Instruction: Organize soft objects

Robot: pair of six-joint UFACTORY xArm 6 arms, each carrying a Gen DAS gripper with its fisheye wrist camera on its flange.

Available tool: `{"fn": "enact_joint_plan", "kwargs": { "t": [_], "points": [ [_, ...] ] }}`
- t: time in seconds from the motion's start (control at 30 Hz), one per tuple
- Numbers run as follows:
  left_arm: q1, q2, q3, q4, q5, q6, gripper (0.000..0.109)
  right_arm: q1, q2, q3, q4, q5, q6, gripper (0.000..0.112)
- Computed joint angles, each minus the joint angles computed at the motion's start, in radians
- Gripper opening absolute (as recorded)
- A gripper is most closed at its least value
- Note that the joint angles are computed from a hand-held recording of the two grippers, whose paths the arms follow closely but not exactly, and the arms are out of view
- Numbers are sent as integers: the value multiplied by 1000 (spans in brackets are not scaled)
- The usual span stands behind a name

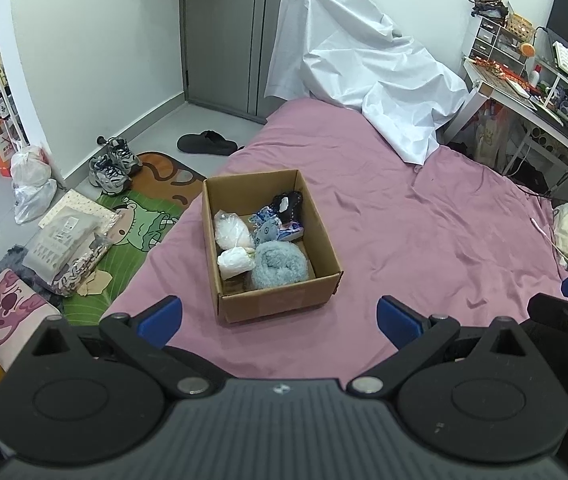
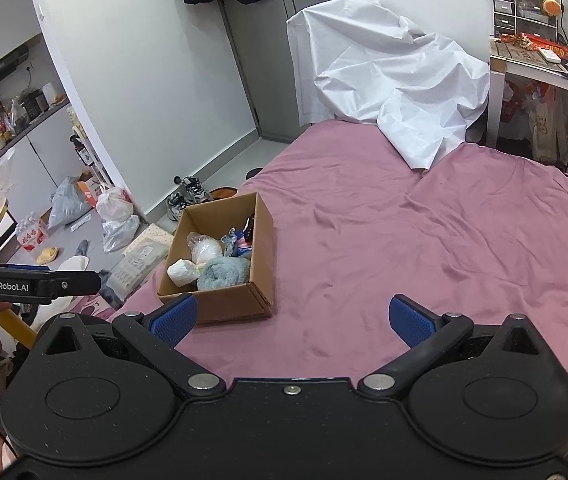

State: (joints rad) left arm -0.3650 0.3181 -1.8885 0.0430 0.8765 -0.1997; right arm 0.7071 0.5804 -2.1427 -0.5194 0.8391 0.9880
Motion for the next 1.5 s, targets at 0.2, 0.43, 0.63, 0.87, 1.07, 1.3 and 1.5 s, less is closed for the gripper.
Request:
{"fn": "enact_joint_plan", "kwargs": {
  "t": [0.2, 0.43, 0.63, 0.87, 1.07, 1.3, 1.5],
  "points": [
    [-3, 7, -11, 4, 1, 0, 103, 0, 7, -13, 2, 4, -7, 103],
    [-6, 3, -2, 8, -11, 6, 103, 0, 11, -18, -8, 8, -16, 103],
    [-10, 8, 9, 18, -21, -5, 103, -6, 25, -38, 13, 14, -25, 103],
    [-17, 1, 38, 37, -33, -31, 103, -4, 14, -22, 12, 12, -20, 103],
    [-25, -32, 86, 61, -57, -52, 103, -5, -17, 32, -1, -23, 0, 103],
    [-29, -69, 135, 78, -82, -68, 103, -6, -37, 77, -11, -68, 9, 103],
    [-27, -60, 121, 81, -87, -55, 103, -6, -14, 50, -10, -75, 2, 103]
  ]
}}
